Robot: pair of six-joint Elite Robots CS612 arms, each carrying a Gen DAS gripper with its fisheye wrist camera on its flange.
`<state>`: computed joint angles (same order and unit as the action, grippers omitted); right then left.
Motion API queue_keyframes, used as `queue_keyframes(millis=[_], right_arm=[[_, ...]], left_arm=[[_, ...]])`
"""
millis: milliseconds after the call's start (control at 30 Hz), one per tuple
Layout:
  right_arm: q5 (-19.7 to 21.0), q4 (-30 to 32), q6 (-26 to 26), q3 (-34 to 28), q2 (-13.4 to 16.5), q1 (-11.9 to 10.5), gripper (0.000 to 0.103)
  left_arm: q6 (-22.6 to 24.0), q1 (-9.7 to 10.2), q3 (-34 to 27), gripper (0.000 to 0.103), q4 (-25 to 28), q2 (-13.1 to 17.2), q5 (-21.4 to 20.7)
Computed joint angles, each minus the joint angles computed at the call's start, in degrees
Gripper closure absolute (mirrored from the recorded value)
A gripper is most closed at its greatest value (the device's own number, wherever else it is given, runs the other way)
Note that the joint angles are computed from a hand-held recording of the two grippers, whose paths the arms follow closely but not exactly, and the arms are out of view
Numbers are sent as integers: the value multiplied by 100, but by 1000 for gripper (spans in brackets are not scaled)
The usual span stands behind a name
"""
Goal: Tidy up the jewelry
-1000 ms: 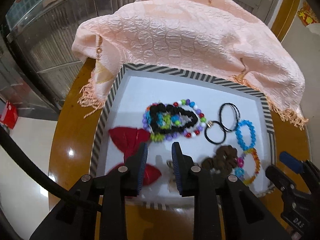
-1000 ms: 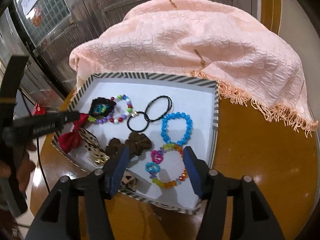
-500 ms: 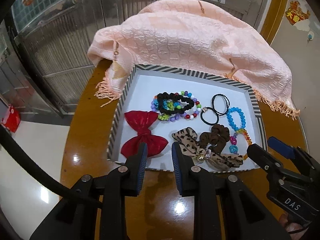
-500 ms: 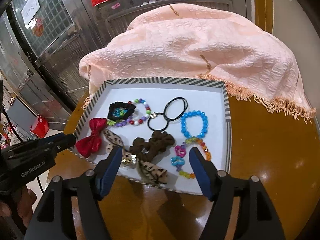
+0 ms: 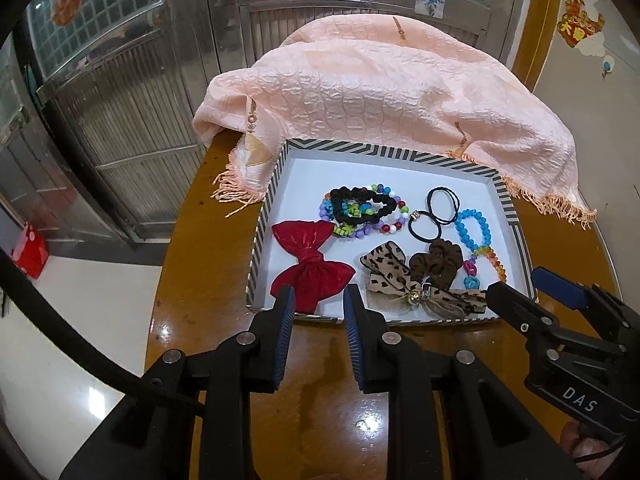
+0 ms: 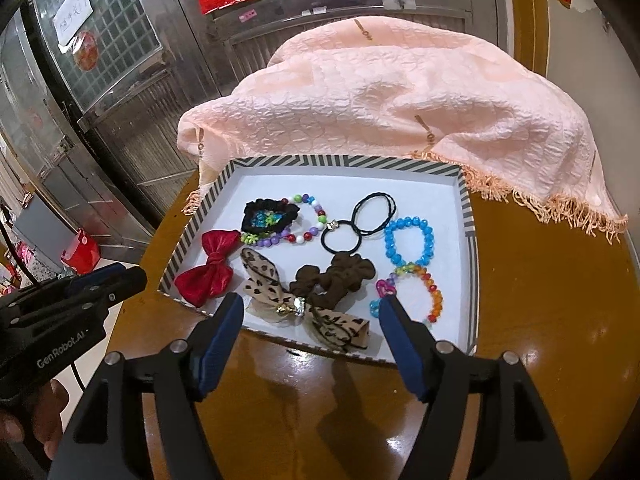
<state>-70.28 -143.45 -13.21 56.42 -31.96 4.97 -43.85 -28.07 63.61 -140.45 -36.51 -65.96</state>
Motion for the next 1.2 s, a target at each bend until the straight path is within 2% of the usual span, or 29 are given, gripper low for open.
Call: queue_keyframes(millis=[400, 1200], right_arm=[[-7, -43, 67, 95, -46, -5, 30], [60, 58, -95, 66, -53, -15, 30]], left_arm=[[165, -55, 129, 84, -51, -67, 230], [274, -102, 131, 84, -131, -68, 218]])
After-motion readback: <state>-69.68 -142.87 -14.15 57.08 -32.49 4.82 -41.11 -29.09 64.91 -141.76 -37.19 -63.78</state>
